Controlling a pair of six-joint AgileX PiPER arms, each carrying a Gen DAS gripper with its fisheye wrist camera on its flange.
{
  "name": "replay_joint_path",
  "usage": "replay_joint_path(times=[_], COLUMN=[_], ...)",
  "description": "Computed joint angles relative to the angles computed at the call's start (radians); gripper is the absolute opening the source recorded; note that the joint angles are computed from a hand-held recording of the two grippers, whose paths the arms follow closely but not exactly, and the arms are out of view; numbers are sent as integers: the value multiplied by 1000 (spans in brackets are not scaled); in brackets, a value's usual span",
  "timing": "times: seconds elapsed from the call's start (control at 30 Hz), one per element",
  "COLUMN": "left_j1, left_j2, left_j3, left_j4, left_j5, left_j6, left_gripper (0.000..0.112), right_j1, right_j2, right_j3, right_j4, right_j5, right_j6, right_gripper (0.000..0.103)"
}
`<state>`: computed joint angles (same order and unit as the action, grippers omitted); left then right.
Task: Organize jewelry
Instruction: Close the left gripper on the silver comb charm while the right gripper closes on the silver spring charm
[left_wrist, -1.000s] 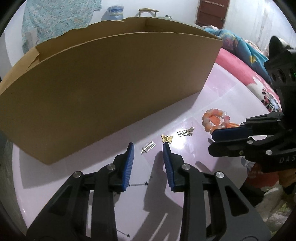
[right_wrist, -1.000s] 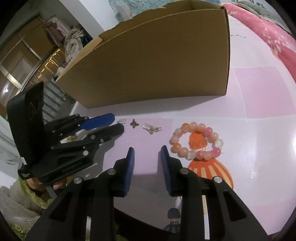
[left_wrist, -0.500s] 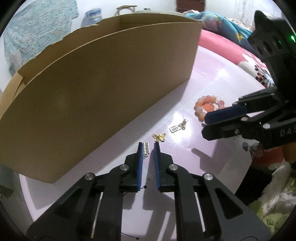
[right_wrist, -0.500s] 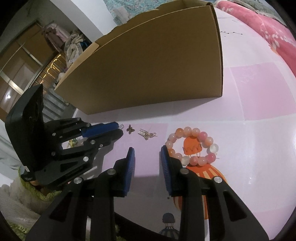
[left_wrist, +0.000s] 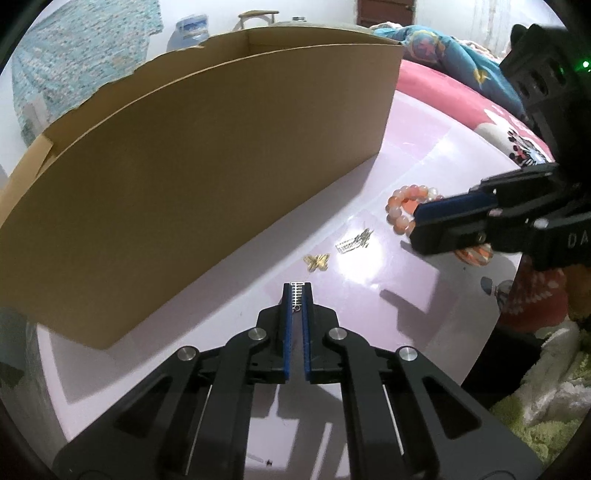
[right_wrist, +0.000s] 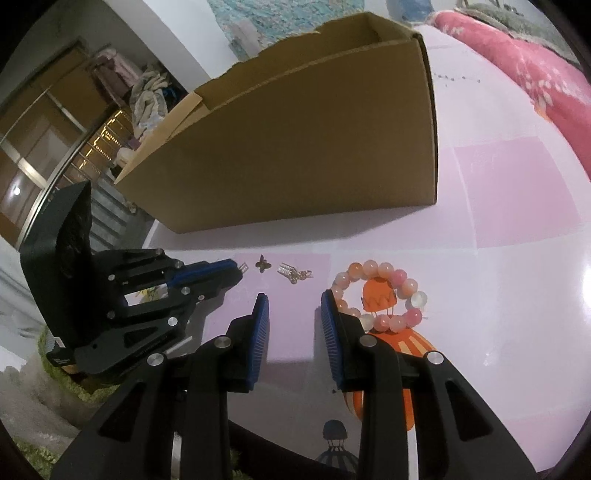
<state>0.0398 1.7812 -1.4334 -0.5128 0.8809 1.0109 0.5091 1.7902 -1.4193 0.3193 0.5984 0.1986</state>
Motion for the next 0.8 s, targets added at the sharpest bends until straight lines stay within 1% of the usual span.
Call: replay_joint_path(times=[0.1,0.23,0.37,0.53,0.63,0.73,0.8], left_j1=[17,49,63,74,71,70,71], left_j2=[-15,-35,-40,-36,-36,-35,-34], left_j3=[19,50,59,53,53,53,54], left_j4=[2,-10,-28,-37,-39,-40,-43], left_j5=[-3,-8,-5,4,1,-1,-2], left_j6=[-25,-37,-44,-31,-30,-33,-33], left_gripper=[4,4,4,4,4,4,4], right_j1=[9,32,33,41,55,73,72], right_j2=[9,79,151,215,236,241,247], right_j3=[-26,-144,-255,-357,-396,-408,-424], right_j4=[-18,-110,-163,-210,-246,-293,-279], right_j5=[12,88,165,227,261,271,286], right_j6=[-28,-64,-108,-168,-195,-221,-244], right_gripper=[29,30,30,30,29,29,26])
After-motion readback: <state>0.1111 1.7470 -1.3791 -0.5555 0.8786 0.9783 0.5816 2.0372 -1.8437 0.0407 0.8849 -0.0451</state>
